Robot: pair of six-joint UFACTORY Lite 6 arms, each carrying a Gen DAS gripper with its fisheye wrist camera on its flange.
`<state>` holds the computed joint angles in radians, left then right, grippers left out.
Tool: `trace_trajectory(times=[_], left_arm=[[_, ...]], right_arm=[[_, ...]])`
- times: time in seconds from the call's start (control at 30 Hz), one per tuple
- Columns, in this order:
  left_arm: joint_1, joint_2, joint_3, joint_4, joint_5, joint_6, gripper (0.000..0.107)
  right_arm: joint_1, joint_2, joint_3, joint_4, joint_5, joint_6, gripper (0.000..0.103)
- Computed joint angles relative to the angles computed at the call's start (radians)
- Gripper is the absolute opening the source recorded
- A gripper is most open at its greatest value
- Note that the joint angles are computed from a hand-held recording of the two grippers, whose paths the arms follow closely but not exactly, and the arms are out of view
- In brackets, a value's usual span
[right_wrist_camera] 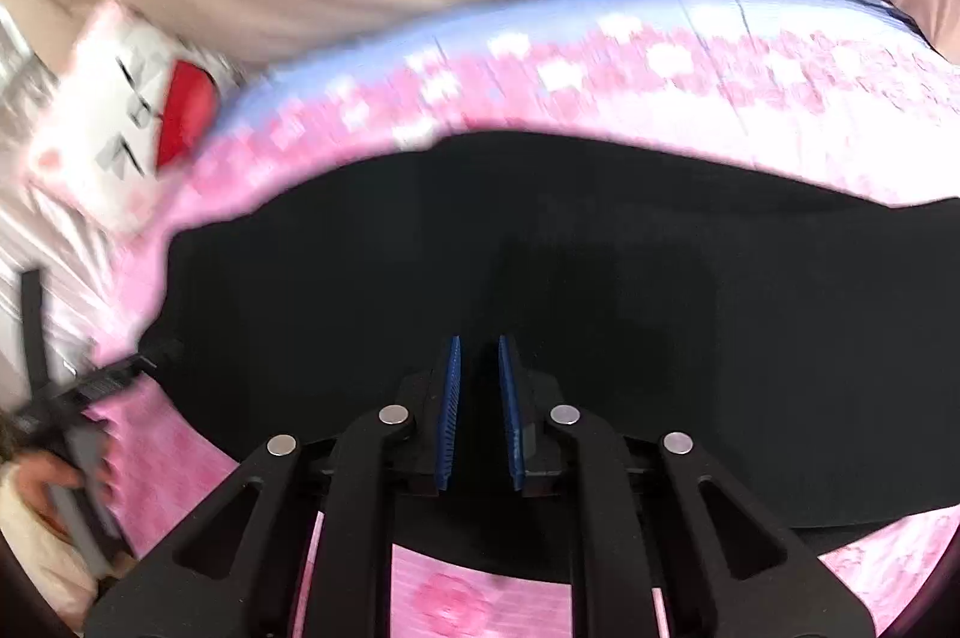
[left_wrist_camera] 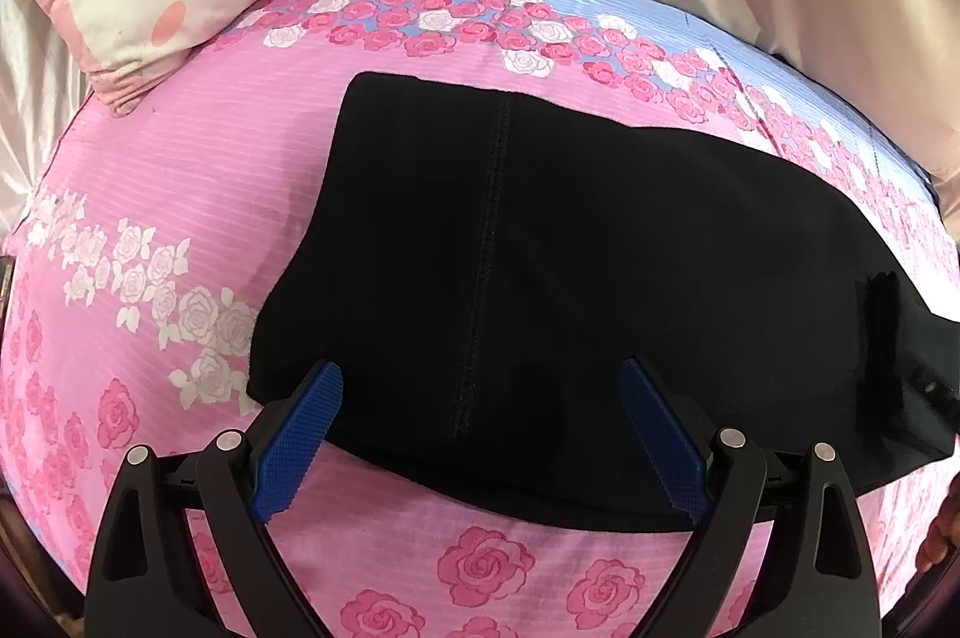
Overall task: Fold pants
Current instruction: 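Pinch the middle of the folded black trousers with the right tool, then lift the trousers with the right tool and fold them over onto themselves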
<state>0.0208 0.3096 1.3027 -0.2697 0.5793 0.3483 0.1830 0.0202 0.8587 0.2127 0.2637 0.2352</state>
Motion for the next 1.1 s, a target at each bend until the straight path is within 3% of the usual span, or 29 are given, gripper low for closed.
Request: trace_trajectory(times=[0.07,0.47,0.63,0.67,0.7,0.8,1.0,1.03,1.07,1.1], left_arm=[[-0.007,0.003,-0.003,0.023,-0.003,-0.019,0.091],[-0.015,0.002,-0.020,0.047,-0.011,-0.039,0.091],[0.063,-0.040,-0.025,-0.151,0.003,0.122,0.091],[0.082,-0.039,-0.019,-0.186,0.018,0.153,0.091],[0.111,-0.033,-0.008,-0.242,0.044,0.201,0.091],[0.173,-0.046,0.006,-0.315,0.089,0.241,0.091],[0.248,-0.059,0.033,-0.132,0.027,0.151,0.091],[0.266,-0.041,0.048,-0.076,0.019,0.111,0.091],[0.282,-0.024,0.062,-0.047,0.019,0.092,0.092],[0.305,0.006,0.091,0.002,0.029,0.051,0.091]], right_arm=[[0.024,0.004,-0.007,-0.115,-0.023,0.116,0.016],[0.037,0.025,0.016,-0.198,-0.012,0.203,0.019],[0.069,-0.073,-0.020,-0.423,-0.024,0.435,0.022],[0.076,-0.064,-0.009,-0.437,-0.008,0.441,0.023],[0.076,-0.051,0.002,-0.435,0.005,0.430,0.032],[0.081,-0.055,0.023,-0.452,0.022,0.448,0.032],[0.181,0.104,0.279,-0.367,0.113,0.356,0.032],[0.216,0.170,0.365,-0.361,0.132,0.337,0.037],[0.255,0.244,0.458,-0.374,0.159,0.339,0.052],[0.300,0.318,0.555,-0.386,0.184,0.336,0.058]])
